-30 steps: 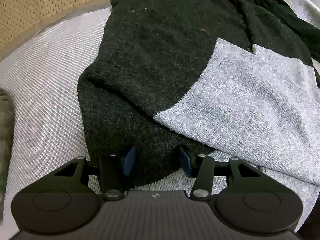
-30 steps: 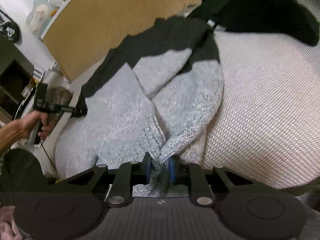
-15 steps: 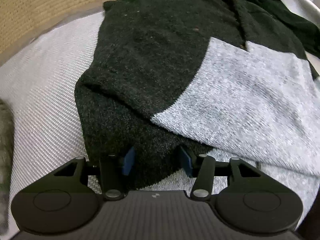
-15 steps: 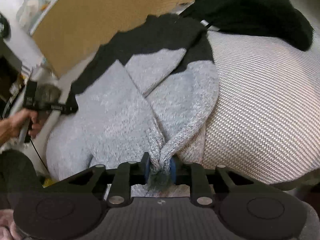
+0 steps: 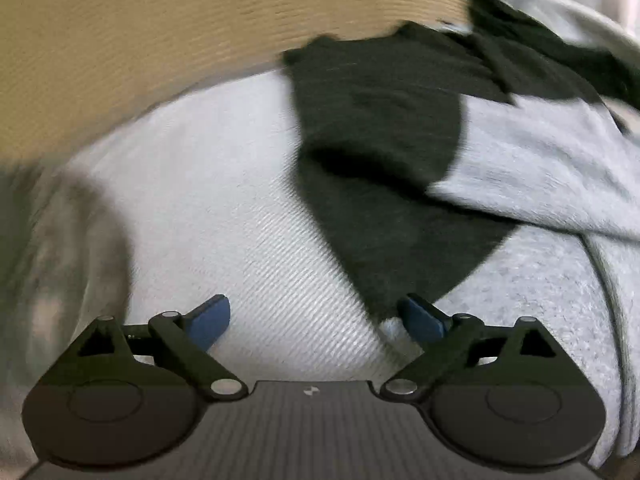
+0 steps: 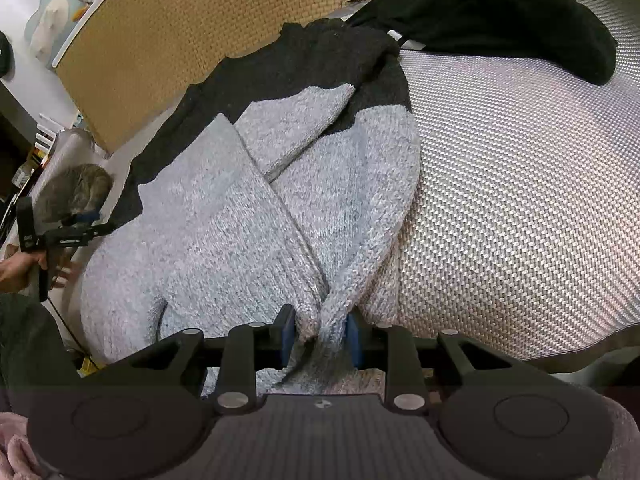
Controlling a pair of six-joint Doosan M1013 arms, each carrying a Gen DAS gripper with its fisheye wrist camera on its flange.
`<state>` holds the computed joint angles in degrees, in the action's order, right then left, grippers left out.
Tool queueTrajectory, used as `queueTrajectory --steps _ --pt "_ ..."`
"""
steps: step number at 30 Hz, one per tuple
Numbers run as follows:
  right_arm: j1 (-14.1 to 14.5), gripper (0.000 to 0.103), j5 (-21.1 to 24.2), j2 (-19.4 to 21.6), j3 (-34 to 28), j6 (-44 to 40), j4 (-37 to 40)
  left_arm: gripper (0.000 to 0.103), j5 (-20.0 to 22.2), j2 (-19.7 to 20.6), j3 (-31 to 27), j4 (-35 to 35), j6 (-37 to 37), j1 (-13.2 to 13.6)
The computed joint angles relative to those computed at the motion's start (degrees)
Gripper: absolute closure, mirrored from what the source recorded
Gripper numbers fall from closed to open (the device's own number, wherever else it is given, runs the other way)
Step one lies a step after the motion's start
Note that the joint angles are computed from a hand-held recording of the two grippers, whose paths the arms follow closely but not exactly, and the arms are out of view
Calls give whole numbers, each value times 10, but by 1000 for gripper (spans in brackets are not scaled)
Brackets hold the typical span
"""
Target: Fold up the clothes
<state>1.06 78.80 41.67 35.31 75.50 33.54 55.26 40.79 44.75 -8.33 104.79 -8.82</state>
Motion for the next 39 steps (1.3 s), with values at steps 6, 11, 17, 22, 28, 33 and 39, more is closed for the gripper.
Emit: queueTrajectory --steps 6,11,17,22,28,33,39 --pt "-5 72 7 5 -5 -4 15 8 -90 -48 103 -37 45 20" --pt "-10 72 2 4 -2 8 30 6 -204 -71 177 -93 116 22" --pt "-9 71 3 6 -14 14 7 3 -210 -66 174 -98 100 22" --pt "-19 71 -13 4 -7 43 29 1 -194 -66 170 -105 108 27" --pt "-19 58 -58 -5 8 44 12 0 -189 -64 167 -107 109 28" --pt "-9 53 -13 21 -33 44 -18 0 -185 -62 163 -103 106 27" --pt "0 88 -34 12 -20 20 -44 0 -192 -63 167 -105 108 27"
